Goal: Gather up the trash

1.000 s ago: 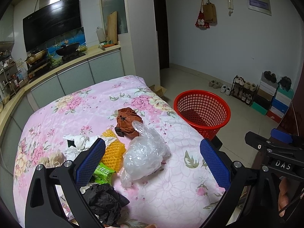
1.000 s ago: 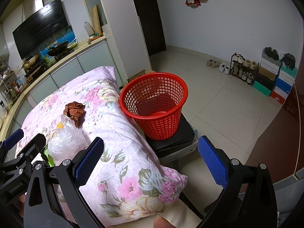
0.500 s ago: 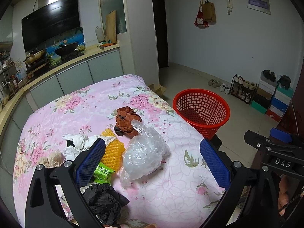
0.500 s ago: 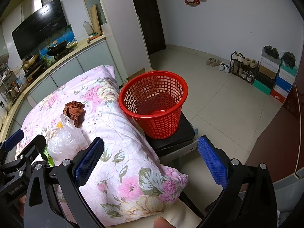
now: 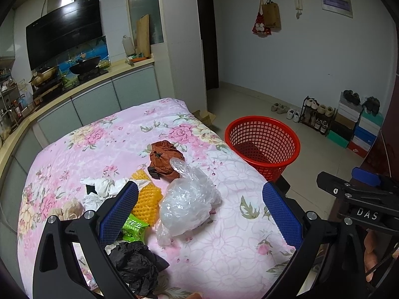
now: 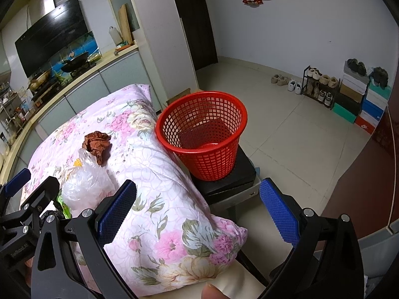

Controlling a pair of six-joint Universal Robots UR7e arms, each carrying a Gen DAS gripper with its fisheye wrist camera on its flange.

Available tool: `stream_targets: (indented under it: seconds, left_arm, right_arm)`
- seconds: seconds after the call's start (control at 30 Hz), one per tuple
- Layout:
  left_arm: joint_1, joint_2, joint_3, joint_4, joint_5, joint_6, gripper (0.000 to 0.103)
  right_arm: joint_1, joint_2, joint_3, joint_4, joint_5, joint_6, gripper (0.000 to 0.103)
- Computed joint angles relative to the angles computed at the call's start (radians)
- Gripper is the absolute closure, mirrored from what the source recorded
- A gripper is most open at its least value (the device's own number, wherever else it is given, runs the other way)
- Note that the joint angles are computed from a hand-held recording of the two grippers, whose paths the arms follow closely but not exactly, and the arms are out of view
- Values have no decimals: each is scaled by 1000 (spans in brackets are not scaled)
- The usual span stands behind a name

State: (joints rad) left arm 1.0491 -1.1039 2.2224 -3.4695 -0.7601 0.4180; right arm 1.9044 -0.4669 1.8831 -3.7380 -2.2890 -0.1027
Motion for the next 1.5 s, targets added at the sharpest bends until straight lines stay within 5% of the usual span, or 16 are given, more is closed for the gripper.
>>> stream_targets:
  seconds: [0.8, 1.03, 1.5]
  left_arm:
    - [15, -12, 16, -57, 8, 14, 6]
    - [48, -30, 13, -68, 20, 9, 6]
    - [136, -105, 7, -26, 72, -32, 6]
  right_arm:
    - [1, 3, -6, 12, 23, -18, 7]
    - [10, 43, -41, -26, 23, -85, 7]
    - [39, 88, -139, 103, 112, -135, 7]
